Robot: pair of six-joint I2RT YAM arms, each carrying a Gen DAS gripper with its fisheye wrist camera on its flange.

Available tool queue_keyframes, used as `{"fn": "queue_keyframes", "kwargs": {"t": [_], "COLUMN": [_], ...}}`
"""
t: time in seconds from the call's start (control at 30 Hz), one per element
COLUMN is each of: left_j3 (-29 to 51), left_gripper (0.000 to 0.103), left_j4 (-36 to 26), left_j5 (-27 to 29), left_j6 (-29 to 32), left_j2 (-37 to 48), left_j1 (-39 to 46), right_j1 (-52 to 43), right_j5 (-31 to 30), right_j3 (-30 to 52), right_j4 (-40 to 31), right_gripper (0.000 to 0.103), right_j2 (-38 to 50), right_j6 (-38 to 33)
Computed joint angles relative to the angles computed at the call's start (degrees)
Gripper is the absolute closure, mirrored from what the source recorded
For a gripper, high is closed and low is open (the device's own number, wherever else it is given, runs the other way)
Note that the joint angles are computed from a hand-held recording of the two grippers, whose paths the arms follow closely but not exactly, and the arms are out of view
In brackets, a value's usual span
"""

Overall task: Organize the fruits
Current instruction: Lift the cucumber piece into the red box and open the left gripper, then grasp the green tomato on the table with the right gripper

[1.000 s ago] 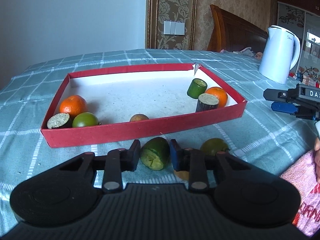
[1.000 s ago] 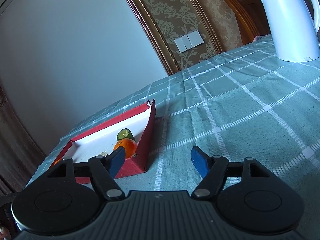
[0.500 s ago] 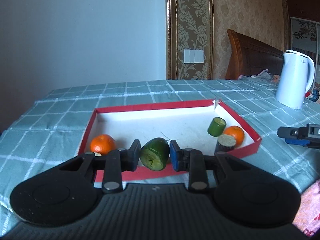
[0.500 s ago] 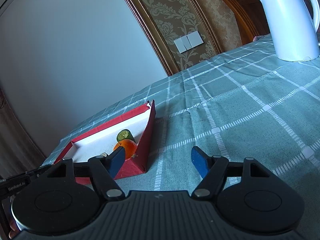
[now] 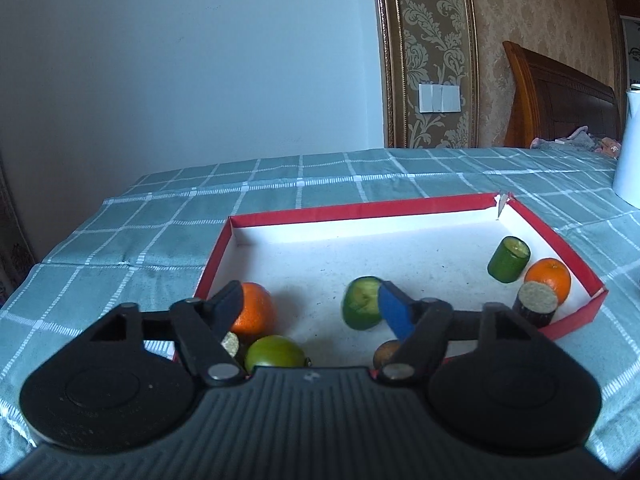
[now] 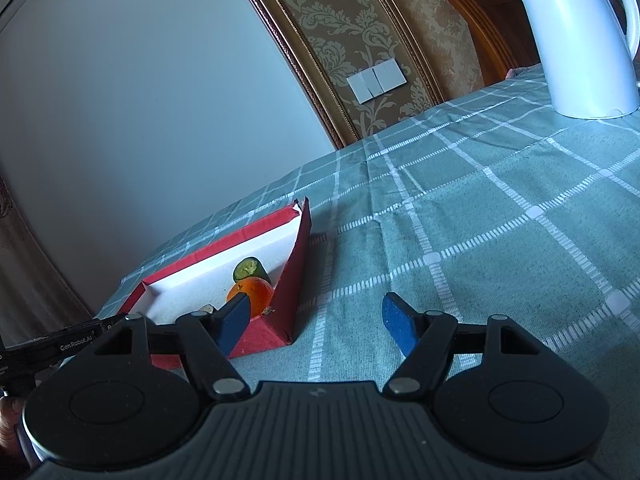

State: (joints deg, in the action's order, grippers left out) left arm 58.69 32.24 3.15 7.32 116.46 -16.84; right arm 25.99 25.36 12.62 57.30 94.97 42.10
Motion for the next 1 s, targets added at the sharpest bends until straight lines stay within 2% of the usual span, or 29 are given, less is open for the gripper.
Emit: {"fn": "queue_keyframes", "kwargs": {"t": [0.17,0.27,0.43,0.57,0.63,0.83,1.0], "left_j3": [-3.07,-6.08,-12.56,-17.92,-18.58,-14.83,-13.40], "left_gripper": [0.007,0.001,0.000,0.000,0.000,0.000,0.000], "left_j4": [0.14,-0.45,1.41,9.20,10.53,5.10,3.12], "left_j5": [-3.77,-3.21,0.12,1.10,2.31,6.55,9.14], "left_j6": [-0.25,-1.57,-4.03,-4.69,-5.93,-12.22,-14.51], "left_j2": [-2.98,-5.91,-9.87,-9.49,-8.32,-6.69,-5.91], "left_j1": [-0.27,0.60,3.15,5.12,6.28,9.92,11.58], "right_j1": [-0.06,-0.07,-0.21,0.09,0.73,2.00,4.52], "right_j5": [-0.04,0.05,0.08,0.78,1.78,3.65,6.05], "right_j3": [0.01,-0.05,-0.02,-0.25,-0.31,0.57,3.70], "right_j4": [0.05,0.13,0.35,1.07,1.17,-0.84,-8.22], "right_gripper": [0.031,0.031,0.031,0.029,0.029,0.029,0.029], "right_j2": [0.07,0.02,0.23,0.47,0.40,-0.22,-1.97], "right_j6": [0.02,0.03,-0.07,-0.28,-0.63,-1.96,-4.81]}}
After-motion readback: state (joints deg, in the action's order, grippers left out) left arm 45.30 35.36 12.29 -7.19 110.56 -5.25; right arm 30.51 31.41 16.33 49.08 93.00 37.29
